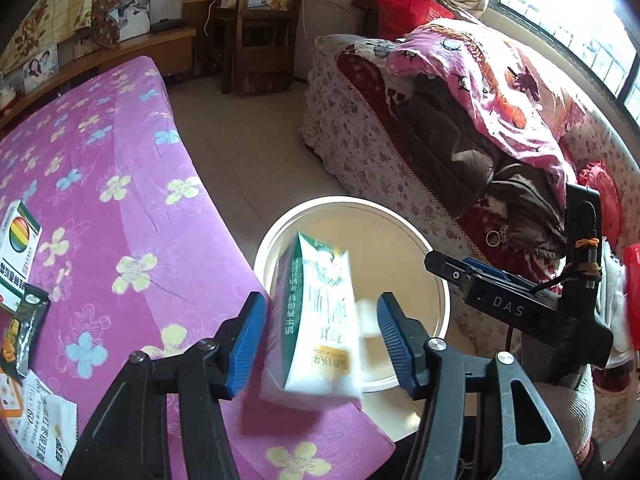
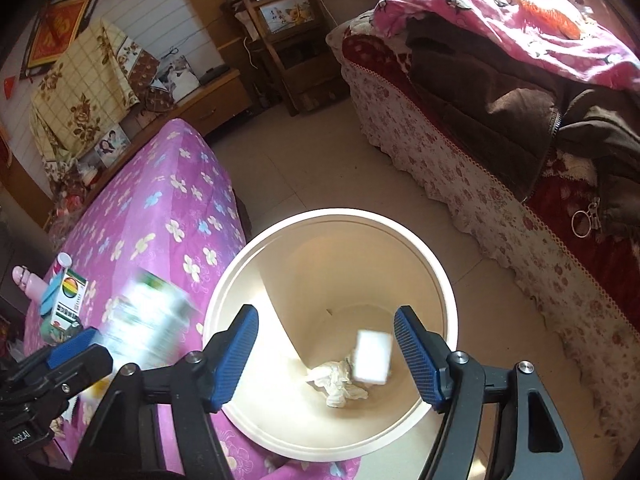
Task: Collect trash
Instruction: 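Withdraw both tools from the bin back toward the table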
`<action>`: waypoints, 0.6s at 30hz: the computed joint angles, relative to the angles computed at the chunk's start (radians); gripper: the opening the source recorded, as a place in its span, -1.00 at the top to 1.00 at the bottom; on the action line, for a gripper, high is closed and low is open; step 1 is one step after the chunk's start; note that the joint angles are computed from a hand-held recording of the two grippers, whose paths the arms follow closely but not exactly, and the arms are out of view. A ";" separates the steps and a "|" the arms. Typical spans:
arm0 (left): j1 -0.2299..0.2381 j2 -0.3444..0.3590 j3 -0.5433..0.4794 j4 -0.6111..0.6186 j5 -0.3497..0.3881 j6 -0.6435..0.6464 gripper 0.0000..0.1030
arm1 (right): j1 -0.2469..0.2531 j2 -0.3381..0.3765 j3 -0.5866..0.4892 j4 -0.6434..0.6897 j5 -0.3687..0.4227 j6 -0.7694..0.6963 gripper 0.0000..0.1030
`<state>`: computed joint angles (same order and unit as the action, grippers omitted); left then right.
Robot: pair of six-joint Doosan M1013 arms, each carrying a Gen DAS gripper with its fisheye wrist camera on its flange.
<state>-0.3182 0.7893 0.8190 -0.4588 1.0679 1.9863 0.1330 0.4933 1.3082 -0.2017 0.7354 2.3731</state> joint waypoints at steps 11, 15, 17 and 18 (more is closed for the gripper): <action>0.016 -0.053 0.073 0.098 -0.095 -0.022 -0.23 | 0.027 0.012 -0.026 0.046 0.003 -0.048 -0.43; 0.032 -0.086 0.120 0.153 -0.151 -0.047 -0.23 | 0.052 0.026 -0.060 0.057 0.016 -0.089 -0.43; 0.044 -0.100 0.142 0.165 -0.171 -0.050 -0.23 | 0.067 0.038 -0.086 0.061 0.028 -0.115 -0.43; 0.051 -0.109 0.155 0.175 -0.183 -0.058 -0.23 | 0.074 0.044 -0.100 0.066 0.033 -0.128 -0.43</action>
<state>-0.2669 0.6804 0.9736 -0.2835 0.8849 1.9280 0.2070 0.5371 1.2081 -0.1360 0.7688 2.2455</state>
